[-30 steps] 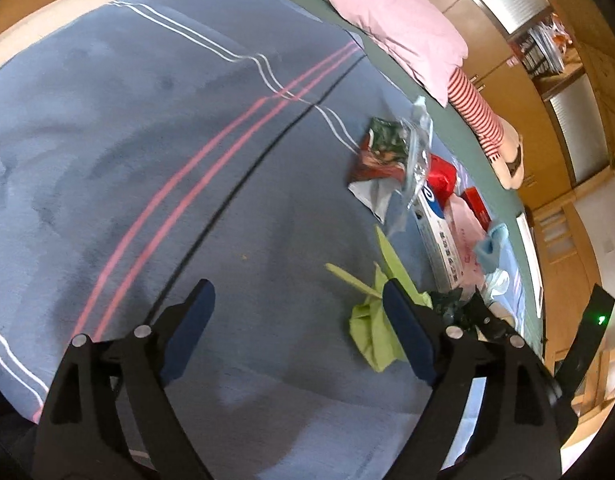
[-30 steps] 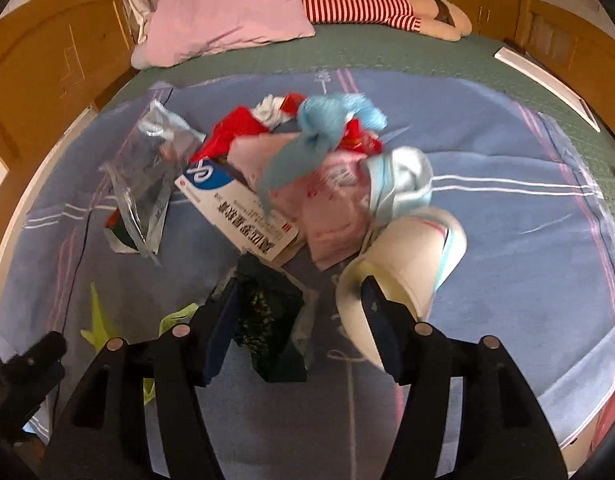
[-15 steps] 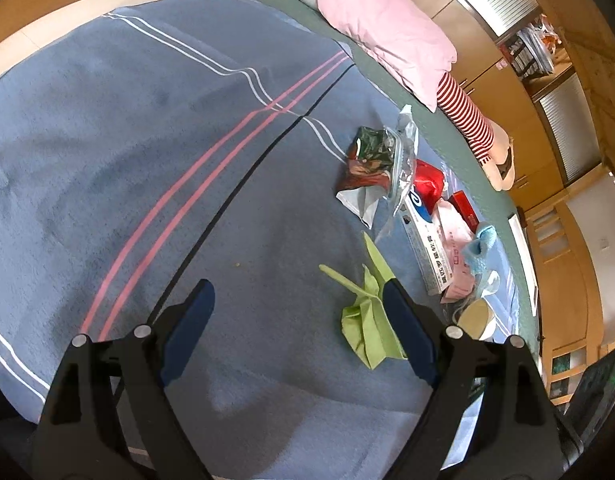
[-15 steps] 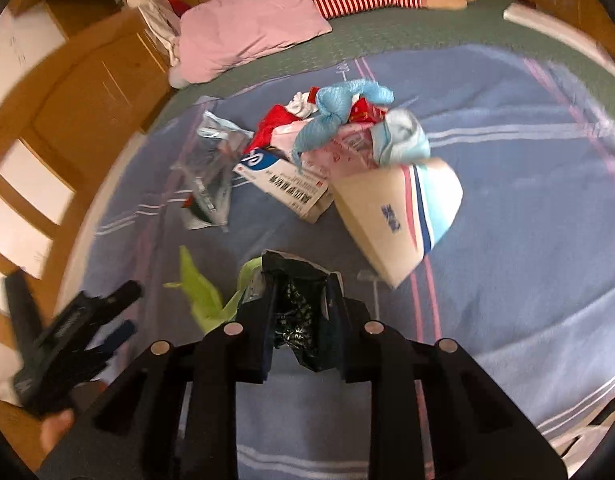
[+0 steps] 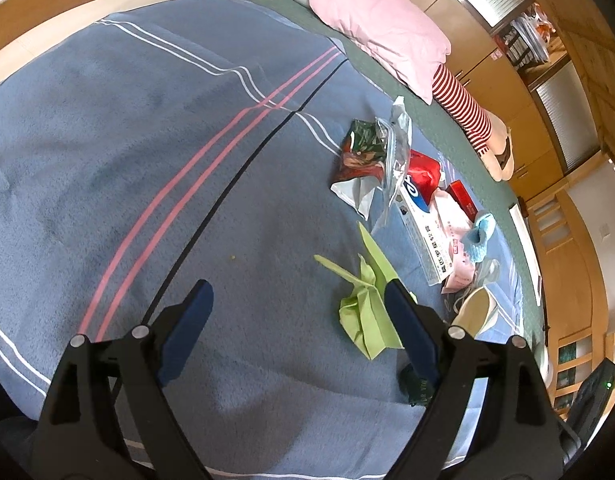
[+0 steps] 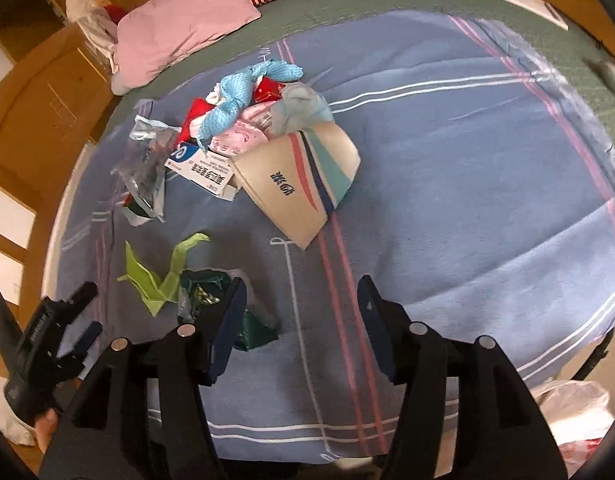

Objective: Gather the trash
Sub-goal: 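Close the right tool on the dark green plastic bag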

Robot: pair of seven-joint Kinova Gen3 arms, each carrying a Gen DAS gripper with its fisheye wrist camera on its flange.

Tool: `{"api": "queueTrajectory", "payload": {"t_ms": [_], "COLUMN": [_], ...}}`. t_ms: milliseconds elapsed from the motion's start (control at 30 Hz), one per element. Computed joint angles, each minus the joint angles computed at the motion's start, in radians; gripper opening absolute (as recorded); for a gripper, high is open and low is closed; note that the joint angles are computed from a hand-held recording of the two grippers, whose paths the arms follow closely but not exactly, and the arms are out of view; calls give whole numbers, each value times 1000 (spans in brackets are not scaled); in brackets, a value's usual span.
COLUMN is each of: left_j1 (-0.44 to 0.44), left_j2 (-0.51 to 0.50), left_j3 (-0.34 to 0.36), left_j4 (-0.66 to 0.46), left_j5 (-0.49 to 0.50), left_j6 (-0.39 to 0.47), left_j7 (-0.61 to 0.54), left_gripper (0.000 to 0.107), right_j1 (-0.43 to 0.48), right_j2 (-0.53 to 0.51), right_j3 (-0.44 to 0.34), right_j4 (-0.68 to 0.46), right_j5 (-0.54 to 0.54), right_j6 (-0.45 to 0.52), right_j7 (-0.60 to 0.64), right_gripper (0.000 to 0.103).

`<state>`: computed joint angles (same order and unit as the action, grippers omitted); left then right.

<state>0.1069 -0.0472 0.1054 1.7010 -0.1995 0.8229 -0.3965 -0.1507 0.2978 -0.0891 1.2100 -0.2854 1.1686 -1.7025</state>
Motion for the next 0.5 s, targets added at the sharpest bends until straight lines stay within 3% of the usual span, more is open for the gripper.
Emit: {"api": "queueTrajectory", "payload": {"t_ms": [133, 267, 367, 467, 500], "left_j1": [-3, -6, -7, -10, -12], "left_j2": [0, 2, 2, 1, 0], "left_j3": [-4, -6, -6, -10, -10], "left_j4": [3, 2, 4, 7, 9], "left_j5": [10, 18, 19, 29, 29], "left_j6": [-1, 2, 2, 0, 0], "left_j7": [-3, -6, -1, -3, -3], "left_gripper": [89, 89, 89, 89, 89], "right_j1": [27, 39, 15, -36, -38], "right_j2": [31, 106, 151, 136, 131], "right_j3": [-4, -29, -44, -37, -45], "right_j4": [22, -15, -45, -25, -20], "right_j5": [-89, -161, -157, -93, -85], "right_j6": [-73, -62, -35, -78, -89], "right_j7": [-46, -84, -105, -104, -86], "right_gripper": [61, 61, 61, 61, 52]}}
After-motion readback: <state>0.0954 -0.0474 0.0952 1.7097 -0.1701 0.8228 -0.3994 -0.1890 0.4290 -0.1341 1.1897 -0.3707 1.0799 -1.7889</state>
